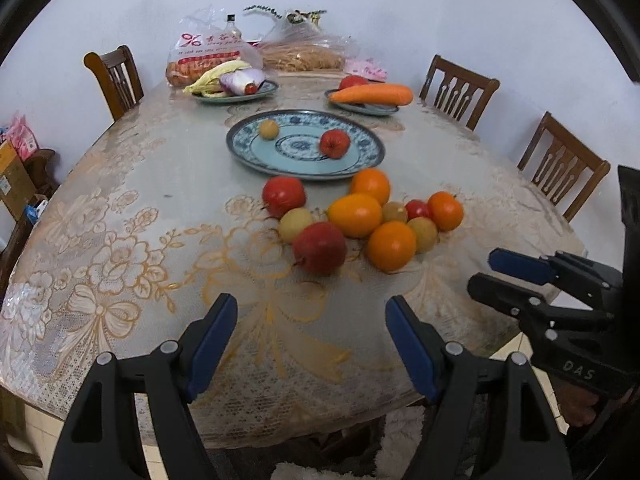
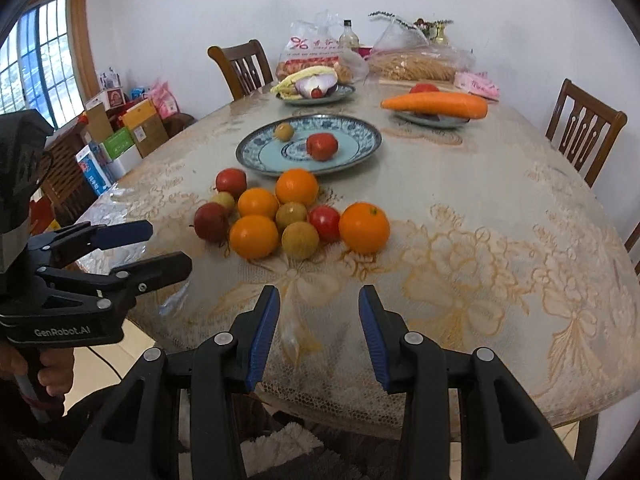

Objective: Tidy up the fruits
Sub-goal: 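Move both open tools back toward the fruit cluster, then grasp a red apple with the left tool while the right tool grasps an orange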

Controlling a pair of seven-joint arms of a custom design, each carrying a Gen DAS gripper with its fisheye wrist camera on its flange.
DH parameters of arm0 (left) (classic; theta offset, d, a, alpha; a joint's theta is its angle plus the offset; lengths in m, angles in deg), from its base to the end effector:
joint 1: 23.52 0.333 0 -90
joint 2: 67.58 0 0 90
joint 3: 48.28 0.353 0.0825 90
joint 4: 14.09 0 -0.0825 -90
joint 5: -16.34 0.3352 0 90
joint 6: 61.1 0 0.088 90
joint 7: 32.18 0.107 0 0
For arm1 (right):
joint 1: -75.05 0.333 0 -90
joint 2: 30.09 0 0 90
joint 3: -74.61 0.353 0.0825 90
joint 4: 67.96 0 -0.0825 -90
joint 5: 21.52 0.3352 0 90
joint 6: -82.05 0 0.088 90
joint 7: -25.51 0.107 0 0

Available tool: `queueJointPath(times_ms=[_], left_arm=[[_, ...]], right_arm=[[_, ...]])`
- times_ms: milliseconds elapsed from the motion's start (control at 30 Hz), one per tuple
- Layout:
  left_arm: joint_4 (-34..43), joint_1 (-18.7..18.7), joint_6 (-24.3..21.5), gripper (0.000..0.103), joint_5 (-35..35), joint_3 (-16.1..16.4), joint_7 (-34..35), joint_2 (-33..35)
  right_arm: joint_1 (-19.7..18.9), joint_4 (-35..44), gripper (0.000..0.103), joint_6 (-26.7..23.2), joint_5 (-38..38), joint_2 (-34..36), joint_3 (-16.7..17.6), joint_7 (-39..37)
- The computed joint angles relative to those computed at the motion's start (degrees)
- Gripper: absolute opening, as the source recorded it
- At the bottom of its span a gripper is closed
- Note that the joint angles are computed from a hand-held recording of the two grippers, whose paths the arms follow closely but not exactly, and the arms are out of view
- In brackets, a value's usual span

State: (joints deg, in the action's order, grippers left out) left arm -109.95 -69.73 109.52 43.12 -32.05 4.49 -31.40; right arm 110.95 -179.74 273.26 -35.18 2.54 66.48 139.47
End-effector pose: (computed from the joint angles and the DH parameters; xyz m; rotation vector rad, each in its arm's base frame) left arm 0.5731 -0.4190 0.3795 -1.7073 1.9676 -0.8565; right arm 0.5620 0.3427 0.3514 -1.9637 1.3367 -0.4690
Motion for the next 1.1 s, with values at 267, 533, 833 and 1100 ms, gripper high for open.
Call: queueJointPath(times_ms=[267, 533, 833, 1100], left_arm=[[-1.6, -0.6, 4.8, 0.079, -1.5, 2.4, -0.7, -0.1], [2.6, 8.6, 5.3, 0.058, -11.4, -8.0, 9.2, 2.6], [5.9, 10.8, 5.4, 0.041, -19.1, -11.7, 16.6, 4.9], [2.9, 8.5, 8.8, 0.034, -24.9, -9.7, 20.3, 4.1]], right_arm=[[-0.7, 0.0, 0.042, 0.6, -0.2, 0.6, 1.1, -0.6], [-3.6, 0.0, 0.042, 1.7, -0.6, 1.0, 4.0, -1.0], [-7.5, -0.5, 0.042, 3.2, -1.3, 1.0, 7.8, -0.7], [-6.7, 1.5, 0.042, 5.8, -3.6, 1.9, 8.3, -4.3]])
